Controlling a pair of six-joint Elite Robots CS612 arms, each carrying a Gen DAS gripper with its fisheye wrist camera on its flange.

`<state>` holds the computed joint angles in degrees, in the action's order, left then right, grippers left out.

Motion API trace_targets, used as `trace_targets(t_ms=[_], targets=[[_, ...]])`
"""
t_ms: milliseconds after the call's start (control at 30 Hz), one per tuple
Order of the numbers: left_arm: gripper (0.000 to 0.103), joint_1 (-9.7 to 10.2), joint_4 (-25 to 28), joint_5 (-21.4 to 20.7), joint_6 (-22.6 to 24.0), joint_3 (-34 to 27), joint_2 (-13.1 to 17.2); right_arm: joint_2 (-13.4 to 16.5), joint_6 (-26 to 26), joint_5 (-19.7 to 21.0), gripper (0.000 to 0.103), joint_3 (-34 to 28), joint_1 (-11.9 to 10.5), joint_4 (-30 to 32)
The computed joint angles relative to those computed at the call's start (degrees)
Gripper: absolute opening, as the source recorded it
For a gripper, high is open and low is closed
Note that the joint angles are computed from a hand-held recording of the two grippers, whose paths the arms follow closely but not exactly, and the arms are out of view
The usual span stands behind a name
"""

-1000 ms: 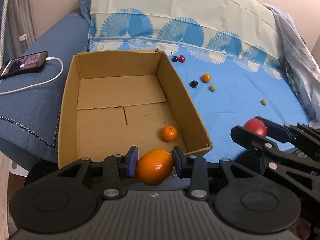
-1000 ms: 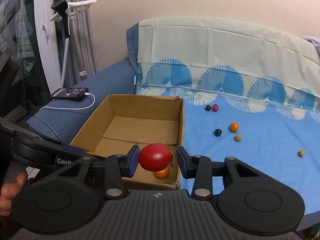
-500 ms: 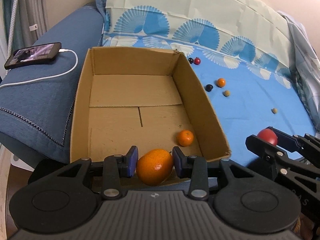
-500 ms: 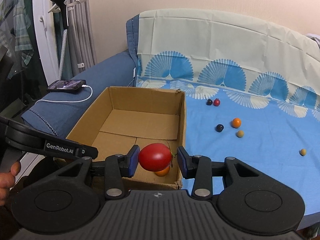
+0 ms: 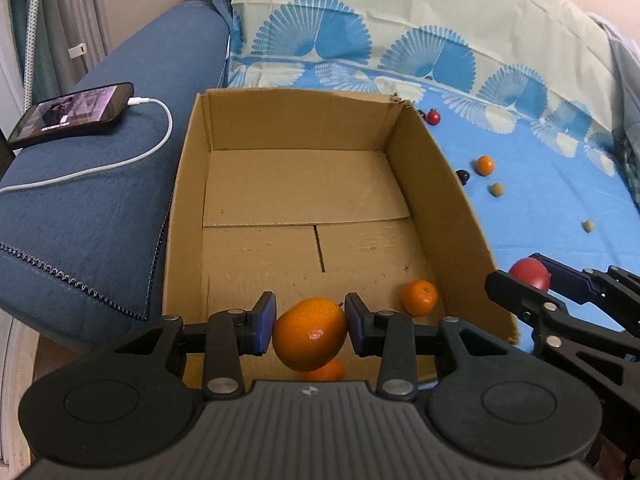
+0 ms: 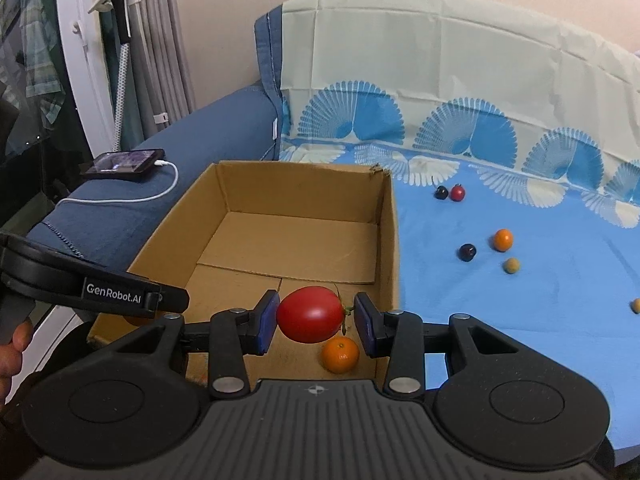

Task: Organize fruits
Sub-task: 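Carry the mandarin and red tomato over the cardboard box, then open both tools to drop the mandarin and tomato into the box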

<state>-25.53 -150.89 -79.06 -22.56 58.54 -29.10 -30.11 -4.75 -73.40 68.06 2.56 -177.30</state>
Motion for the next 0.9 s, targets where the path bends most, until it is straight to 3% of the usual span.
trace_targets(t_ms=[567,900], targets=[[0.042,1.2,12.6,0.5,0.6,-14.9,8.9,7.2,-1.4,-0.3,0.042,-12.1,0.8,11.9],[0.042,1.75,17.0,0.7,0.6,-19.4,11.9,9.6,-3.2,-1.0,0.042,-16.4,1.3,16.5]])
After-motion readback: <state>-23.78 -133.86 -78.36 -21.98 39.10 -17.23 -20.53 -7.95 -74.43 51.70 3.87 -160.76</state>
